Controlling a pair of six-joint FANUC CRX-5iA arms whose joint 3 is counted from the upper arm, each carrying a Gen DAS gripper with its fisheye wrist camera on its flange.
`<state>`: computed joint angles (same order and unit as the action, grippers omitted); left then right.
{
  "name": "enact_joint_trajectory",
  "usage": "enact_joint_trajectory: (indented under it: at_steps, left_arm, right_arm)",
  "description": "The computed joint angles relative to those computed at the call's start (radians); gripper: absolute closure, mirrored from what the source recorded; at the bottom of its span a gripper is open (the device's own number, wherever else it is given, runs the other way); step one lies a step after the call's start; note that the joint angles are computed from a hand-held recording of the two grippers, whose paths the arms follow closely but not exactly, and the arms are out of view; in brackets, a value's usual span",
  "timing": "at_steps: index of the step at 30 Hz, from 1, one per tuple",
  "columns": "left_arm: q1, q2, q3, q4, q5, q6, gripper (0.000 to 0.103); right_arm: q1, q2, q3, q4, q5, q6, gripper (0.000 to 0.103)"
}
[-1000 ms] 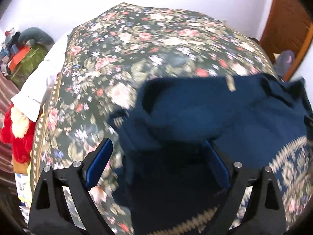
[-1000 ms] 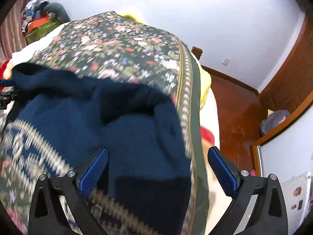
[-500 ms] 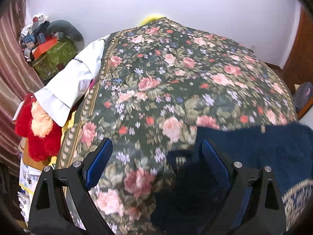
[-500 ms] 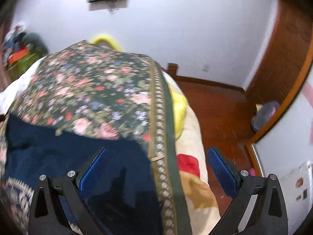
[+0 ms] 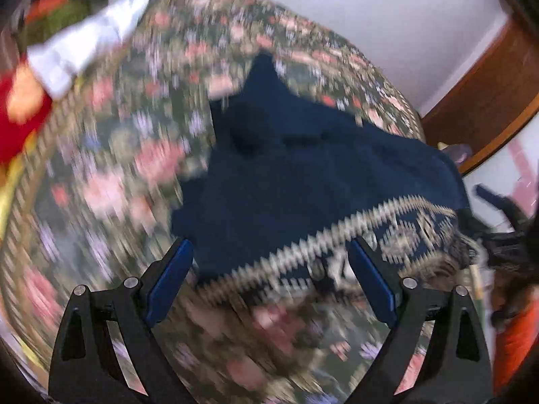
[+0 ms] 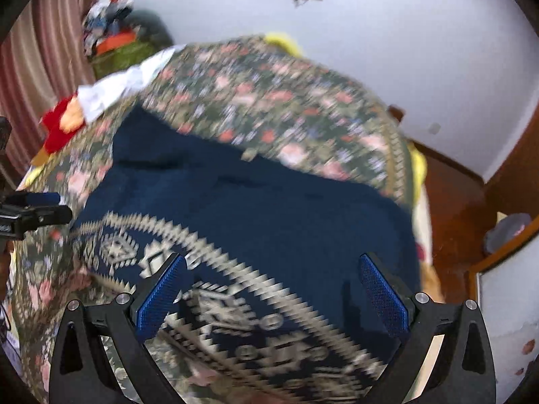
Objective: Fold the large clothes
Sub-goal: 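Lay the folded hoodie flat on the bed and smooth it with both grippers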
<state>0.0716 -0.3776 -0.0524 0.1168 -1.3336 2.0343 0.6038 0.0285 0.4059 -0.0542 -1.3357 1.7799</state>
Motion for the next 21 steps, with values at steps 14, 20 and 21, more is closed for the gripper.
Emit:
enact_joint_trajectory:
  at_steps: [14,20,21]
  left_arm:
    - [0.076,-0.166,-0.456,0.496,0.322,0.04,0.009]
    - [0.08,-0.165,-0.585,0.705,0.511,-0.038,0.009]
    - [0.078,-0.155,-0.587,0.716,0.531,-0.045,0.009]
  right_arm:
    - [0.036,0.002,-0.064,0.014,-0.033,-0.01,0.0]
    - [0.022,0.005,-0.058,-0.016,-0.034,0.005,0.0]
    - [0.018,0.009,-0.052,-0.024,-0.04,0.009,0.0]
